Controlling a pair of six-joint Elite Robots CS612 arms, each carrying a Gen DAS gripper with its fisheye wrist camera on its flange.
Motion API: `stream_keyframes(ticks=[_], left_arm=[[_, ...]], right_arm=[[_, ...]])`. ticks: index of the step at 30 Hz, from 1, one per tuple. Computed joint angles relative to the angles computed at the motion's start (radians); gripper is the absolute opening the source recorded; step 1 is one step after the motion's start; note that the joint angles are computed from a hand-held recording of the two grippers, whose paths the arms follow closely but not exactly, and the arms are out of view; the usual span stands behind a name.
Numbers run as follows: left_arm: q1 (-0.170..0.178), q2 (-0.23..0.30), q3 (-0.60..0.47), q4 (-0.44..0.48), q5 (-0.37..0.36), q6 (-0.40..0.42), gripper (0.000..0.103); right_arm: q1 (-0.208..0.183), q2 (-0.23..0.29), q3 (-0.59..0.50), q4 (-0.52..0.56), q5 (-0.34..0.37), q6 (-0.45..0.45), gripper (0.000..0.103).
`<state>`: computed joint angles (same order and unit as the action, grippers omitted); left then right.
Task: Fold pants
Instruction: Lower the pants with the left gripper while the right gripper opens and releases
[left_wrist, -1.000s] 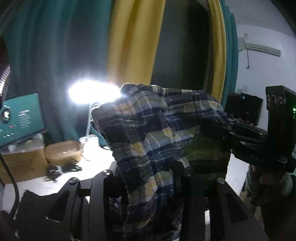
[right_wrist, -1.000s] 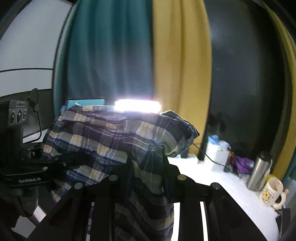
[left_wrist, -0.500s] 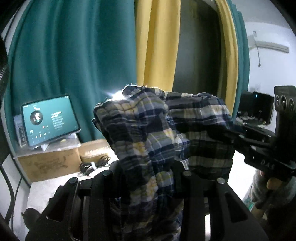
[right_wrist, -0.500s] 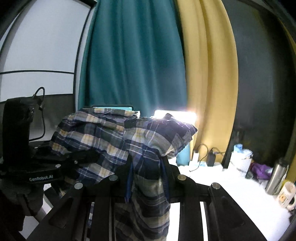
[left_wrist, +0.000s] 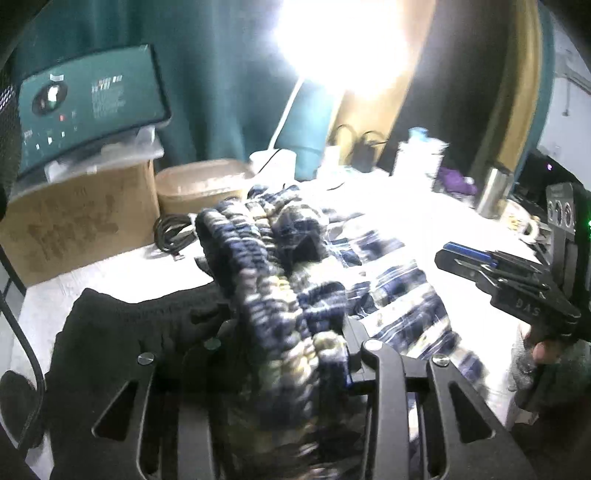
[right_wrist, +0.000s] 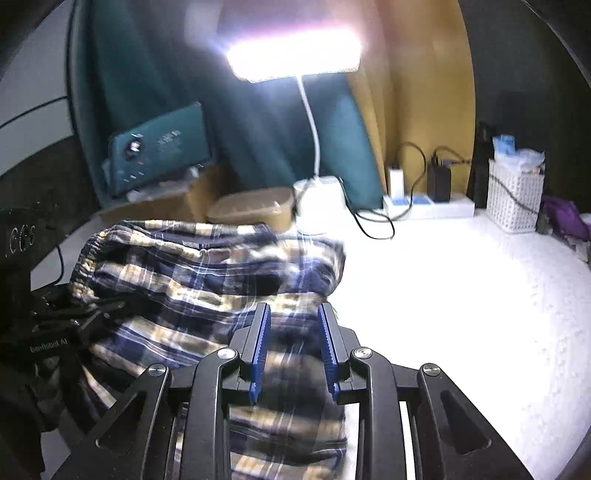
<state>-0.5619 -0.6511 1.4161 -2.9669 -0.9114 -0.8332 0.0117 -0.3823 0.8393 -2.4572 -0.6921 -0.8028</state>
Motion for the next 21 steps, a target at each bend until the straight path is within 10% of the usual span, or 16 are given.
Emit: stream_keyframes(ticks=[13, 21], left_arm=[[0.056, 0.014, -0.018, 0.116, -0.130, -0.128, 0.045], [0.033, -0.016, -0.001, 0.169, -0.023, -0.207, 0.073]], right_arm=[[0.041, 0.118, -0.257, 0.281, -0.175, -0.047, 0.028], [0.031, 0.108, -0.232, 0.250, -0.195, -0.025, 0.028]])
